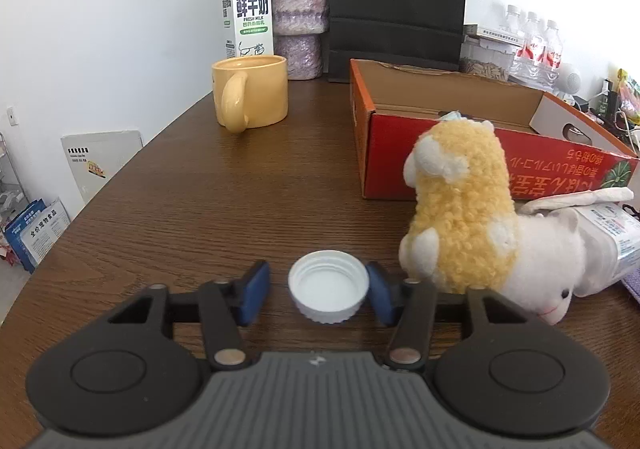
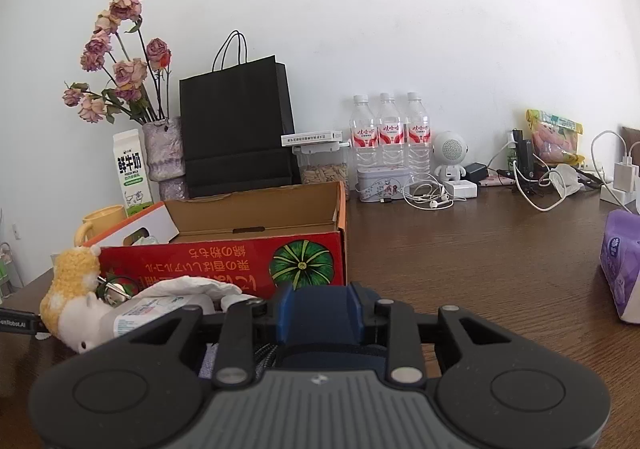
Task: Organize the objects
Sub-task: 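Lift the navy case with the right gripper while the left gripper grasps the white bottle cap, then carry the cap and navy case into the cardboard box and open both grippers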
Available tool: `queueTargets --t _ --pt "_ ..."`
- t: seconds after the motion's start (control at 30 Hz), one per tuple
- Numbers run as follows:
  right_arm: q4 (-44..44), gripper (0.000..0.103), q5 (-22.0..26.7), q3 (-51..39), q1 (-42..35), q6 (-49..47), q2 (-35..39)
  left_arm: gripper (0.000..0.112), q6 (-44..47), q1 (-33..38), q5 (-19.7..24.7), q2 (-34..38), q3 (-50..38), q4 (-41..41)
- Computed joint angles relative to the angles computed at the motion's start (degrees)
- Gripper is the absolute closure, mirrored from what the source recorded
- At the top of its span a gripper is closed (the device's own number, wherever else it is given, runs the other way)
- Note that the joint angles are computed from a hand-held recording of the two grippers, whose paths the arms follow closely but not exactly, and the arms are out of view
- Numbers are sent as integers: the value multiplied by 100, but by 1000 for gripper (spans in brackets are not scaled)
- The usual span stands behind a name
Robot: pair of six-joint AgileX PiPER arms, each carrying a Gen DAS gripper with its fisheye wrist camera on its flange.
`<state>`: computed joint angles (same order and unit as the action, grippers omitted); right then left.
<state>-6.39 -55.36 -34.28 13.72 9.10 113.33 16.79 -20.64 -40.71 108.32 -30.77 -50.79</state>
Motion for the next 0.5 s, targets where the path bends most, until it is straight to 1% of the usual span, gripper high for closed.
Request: queueTargets --t 0.03,0.07,0.1,0.13,0.17,0.23,0.37,0.43,0.47,0.5 --pt "22 72 28 -9 5 19 1 71 -66 -40 -18 -12 26 28" --pt "17 61 73 -27 2 46 -1 71 -137 -62 -32 -18 51 77" --pt "32 41 167 -59 10 65 -11 71 -188 -72 -35 -28 71 116" --pt "73 30 253 -90 29 54 -17 71 -251 -96 -48 -28 88 154" --pt "61 18 364 -135 39 54 -20 71 -286 -107 -55 -29 97 166" --pt "73 18 698 -273 76 19 -34 71 -366 -101 -66 -36 123 218" --pt "687 18 1782 -736 217 -233 -13 71 -526 -83 -89 -57 179 325" --pt "283 17 2286 -917 88 161 3 71 -589 -83 -104 -65 203 351" --pt "-72 20 2459 -974 1 482 15 71 -615 -79 -109 -74 216 364" --pt "-442 31 2416 -950 -91 814 26 71 -653 -62 -109 -79 224 401"
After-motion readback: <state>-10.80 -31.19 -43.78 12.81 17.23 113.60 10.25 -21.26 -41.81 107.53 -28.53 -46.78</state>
